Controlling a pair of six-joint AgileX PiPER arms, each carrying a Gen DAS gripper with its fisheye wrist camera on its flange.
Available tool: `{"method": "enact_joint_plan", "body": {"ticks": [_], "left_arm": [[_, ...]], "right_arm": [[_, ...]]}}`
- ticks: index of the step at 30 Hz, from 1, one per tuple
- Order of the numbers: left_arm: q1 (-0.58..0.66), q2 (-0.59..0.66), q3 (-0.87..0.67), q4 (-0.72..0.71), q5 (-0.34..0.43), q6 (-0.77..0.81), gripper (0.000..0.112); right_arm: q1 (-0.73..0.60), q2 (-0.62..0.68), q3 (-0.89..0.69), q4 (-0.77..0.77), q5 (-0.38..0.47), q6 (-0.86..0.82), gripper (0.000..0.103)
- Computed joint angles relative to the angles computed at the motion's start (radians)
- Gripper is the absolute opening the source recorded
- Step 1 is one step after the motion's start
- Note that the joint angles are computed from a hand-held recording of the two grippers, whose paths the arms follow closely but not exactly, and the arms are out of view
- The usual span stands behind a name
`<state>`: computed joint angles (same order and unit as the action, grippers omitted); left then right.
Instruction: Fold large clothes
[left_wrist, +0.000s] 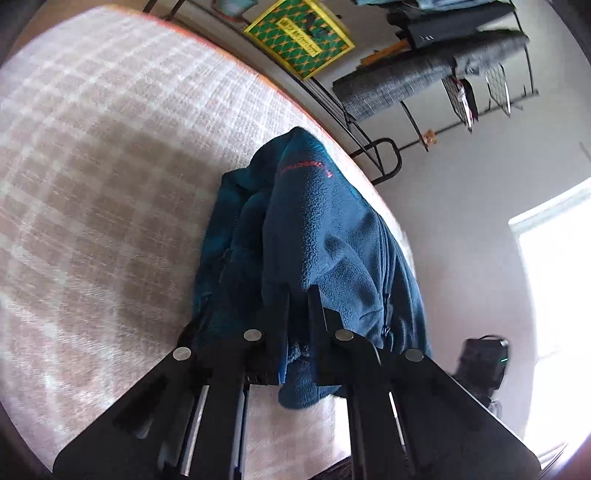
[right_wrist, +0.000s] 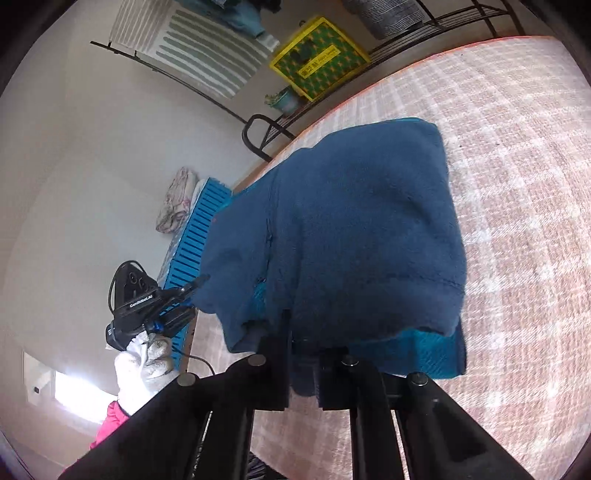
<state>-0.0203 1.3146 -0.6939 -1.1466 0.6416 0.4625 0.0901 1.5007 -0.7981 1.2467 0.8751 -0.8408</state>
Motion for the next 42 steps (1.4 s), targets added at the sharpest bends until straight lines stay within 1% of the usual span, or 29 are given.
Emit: {"method": "enact_joint_plan", "body": {"ticks": [1,4,5,6,7,9,10,12,13,16,18,19,20,21,24,25,26,27,28,29,30,31,32,33,36,37,39,40,42], "left_arm": [[-0.002,-0.037,0.003,0.064,0.001,-0.049,0.006],[0.023,-0.128,0.063,0.144,0.009,-0.094,0.006],[0.020,-0.129,0.074,0.163,0.002,-0.102,0.006],[-0.010,-0.112,0.093,0.222,-0.031,-0.133,0.006],[-0.028,-0.081,0.108,0.243,-0.054,-0.144,0.006],[-0.050,-0.020,0.129,0.222,-0.101,-0.121,0.006],[-0.067,-0.001,0.140,0.202,-0.135,-0.104,0.006],[-0.088,-0.005,0.137,0.229,-0.161,-0.132,0.006],[-0.096,-0.015,0.131,0.253,-0.163,-0.158,0.006],[-0.115,-0.065,0.106,0.341,-0.130,-0.252,0.008],[-0.112,-0.105,0.090,0.392,-0.095,-0.304,0.015],[-0.105,-0.131,0.081,0.406,-0.070,-0.323,0.017],[-0.090,-0.162,0.072,0.403,-0.040,-0.323,0.018],[-0.079,-0.183,0.062,0.407,-0.019,-0.325,0.018],[-0.028,-0.237,0.018,0.384,0.053,-0.281,0.018],[-0.012,-0.239,-0.006,0.367,0.070,-0.257,0.018],[-0.014,-0.234,-0.030,0.379,0.075,-0.267,0.021],[-0.007,-0.202,-0.070,0.393,0.077,-0.267,0.025],[0.014,-0.164,-0.099,0.367,0.080,-0.237,0.027],[0.046,-0.123,-0.127,0.321,0.098,-0.193,0.033],[0.077,-0.088,-0.146,0.268,0.124,-0.144,0.044],[0.122,-0.021,-0.183,0.202,0.164,-0.097,0.048],[0.147,0.016,-0.198,0.163,0.177,-0.071,0.051],[0.186,0.072,-0.224,0.093,0.205,-0.026,0.052],[0.233,0.219,-0.309,0.015,0.270,0.023,0.057],[0.247,0.285,-0.342,-0.015,0.305,0.041,0.059],[0.255,0.401,-0.406,-0.044,0.363,0.045,0.060],[0.258,0.458,-0.436,-0.055,0.384,0.046,0.060],[0.263,0.537,-0.473,-0.076,0.419,0.063,0.060]], "right_arm": [[-0.011,-0.026,0.010,-0.003,0.018,0.004,0.006],[-0.071,-0.136,0.085,-0.019,0.096,0.018,0.006],[-0.077,-0.150,0.108,-0.028,0.101,0.020,0.006],[-0.071,-0.157,0.142,-0.044,0.088,0.017,0.006],[-0.052,-0.148,0.164,-0.055,0.056,0.012,0.005],[-0.016,-0.094,0.200,-0.062,-0.007,-0.001,0.005],[0.014,-0.053,0.211,-0.064,-0.056,0.003,0.005],[0.062,-0.015,0.208,-0.059,-0.131,-0.001,0.005],[0.064,-0.012,0.200,-0.060,-0.127,0.009,0.005],[0.062,-0.054,0.160,-0.131,-0.094,0.066,0.006],[0.064,-0.119,0.115,-0.266,-0.050,0.175,0.016],[0.066,-0.141,0.091,-0.326,-0.020,0.216,0.018],[0.068,-0.172,0.069,-0.389,0.014,0.258,0.024],[0.066,-0.207,0.050,-0.429,0.051,0.273,0.024],[0.059,-0.278,-0.034,-0.465,0.150,0.271,0.024],[0.078,-0.291,-0.063,-0.466,0.153,0.282,0.024],[0.100,-0.290,-0.104,-0.470,0.146,0.296,0.027],[0.131,-0.277,-0.153,-0.471,0.124,0.311,0.031],[0.167,-0.257,-0.190,-0.467,0.098,0.317,0.032],[0.226,-0.215,-0.245,-0.483,0.047,0.338,0.032],[0.271,-0.179,-0.288,-0.506,0.004,0.364,0.032],[0.318,-0.124,-0.341,-0.524,-0.037,0.385,0.032],[0.363,-0.058,-0.391,-0.525,-0.077,0.391,0.032],[0.409,-0.025,-0.402,-0.537,-0.123,0.404,0.032],[0.484,0.158,-0.528,-0.514,-0.199,0.391,0.031],[0.518,0.180,-0.524,-0.524,-0.235,0.411,0.031],[0.534,0.251,-0.557,-0.512,-0.258,0.382,0.031],[0.547,0.292,-0.586,-0.540,-0.264,0.389,0.031],[0.555,0.362,-0.634,-0.579,-0.224,0.398,0.029]]}}
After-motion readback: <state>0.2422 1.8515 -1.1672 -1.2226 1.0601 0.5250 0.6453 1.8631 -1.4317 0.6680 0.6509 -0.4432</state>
